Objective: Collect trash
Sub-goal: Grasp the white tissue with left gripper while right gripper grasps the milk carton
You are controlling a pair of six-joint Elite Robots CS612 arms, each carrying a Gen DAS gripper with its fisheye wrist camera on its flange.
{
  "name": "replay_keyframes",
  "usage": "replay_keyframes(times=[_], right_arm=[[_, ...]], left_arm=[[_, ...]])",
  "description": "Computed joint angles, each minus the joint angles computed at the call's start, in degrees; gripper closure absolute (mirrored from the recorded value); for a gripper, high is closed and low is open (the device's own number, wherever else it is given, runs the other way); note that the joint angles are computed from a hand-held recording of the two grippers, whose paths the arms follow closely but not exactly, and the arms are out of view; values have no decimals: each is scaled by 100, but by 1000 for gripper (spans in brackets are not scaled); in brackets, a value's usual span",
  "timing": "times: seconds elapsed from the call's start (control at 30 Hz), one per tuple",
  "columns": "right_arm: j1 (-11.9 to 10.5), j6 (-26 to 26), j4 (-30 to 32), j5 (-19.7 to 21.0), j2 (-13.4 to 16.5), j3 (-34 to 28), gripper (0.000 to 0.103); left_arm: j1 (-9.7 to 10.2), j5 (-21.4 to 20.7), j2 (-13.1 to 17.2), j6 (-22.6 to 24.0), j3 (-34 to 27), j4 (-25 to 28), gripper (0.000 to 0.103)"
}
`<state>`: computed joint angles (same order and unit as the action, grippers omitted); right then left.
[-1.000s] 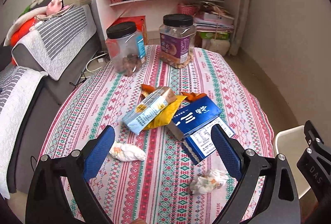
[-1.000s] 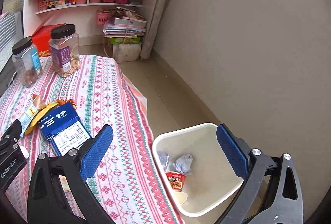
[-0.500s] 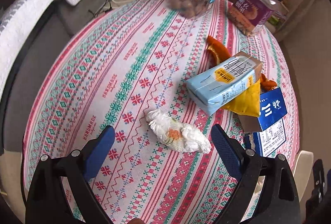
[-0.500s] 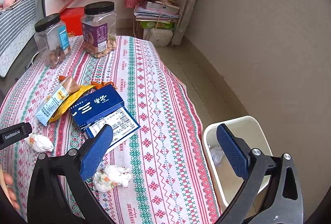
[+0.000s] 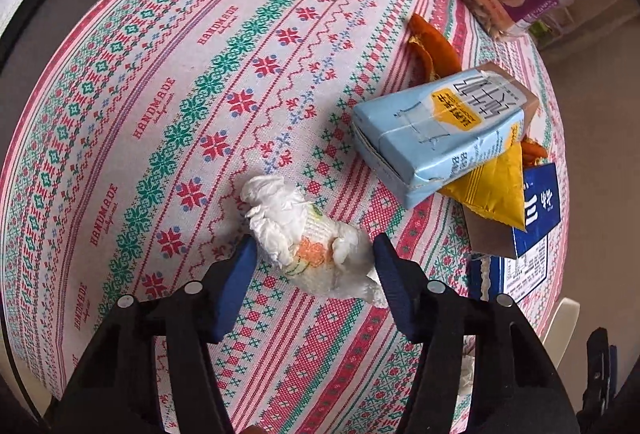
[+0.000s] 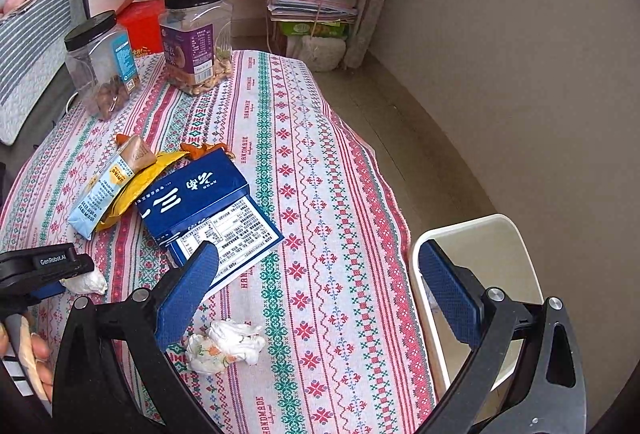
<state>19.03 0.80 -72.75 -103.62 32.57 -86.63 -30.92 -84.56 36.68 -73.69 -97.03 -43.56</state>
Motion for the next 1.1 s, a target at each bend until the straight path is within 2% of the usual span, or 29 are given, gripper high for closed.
replay_keyframes(times=[0.03,0.13,0.27,0.33,0.43,0.5,0.53,0.6,0.67,0.8,0.9,1.1], right_arm=[[0,8,43,20,-7,20,7],[10,55,164,93,-26,69,7],[13,227,240,358,-71,159,7],[-11,409,337,736,-126,224,7],[-46,620,358,1511,-196,322,7],[-59,765,358,2056,-274,472,11],[-57,862,387,2264,-328,582,17],[-16,1084,398,2487,-452,849,19],[62,1172,301,2473,-577,1134,23],[211,1169,239,2387,-819,1678,27],[328,1004,329,2123,-979,2060,35],[507,971,177,1592,-1084,2502,33]], left_arm=[[-27,37,-18,154,30,14,53],[-109,214,-73,526,67,87,57],[-180,543,-146,811,-40,241,57],[-258,935,-214,950,-128,431,57],[-267,1471,-285,1227,-363,663,57],[-301,1761,-327,1302,-475,788,57],[-314,1938,-348,1334,-528,874,57],[-372,2367,-400,1353,-628,1064,57],[-368,2566,-432,1392,-718,1092,57],[-299,2448,-424,1344,-958,1032,57],[-303,2515,-436,1286,-1048,1156,57],[-217,2407,-408,1173,-1228,1267,57]])
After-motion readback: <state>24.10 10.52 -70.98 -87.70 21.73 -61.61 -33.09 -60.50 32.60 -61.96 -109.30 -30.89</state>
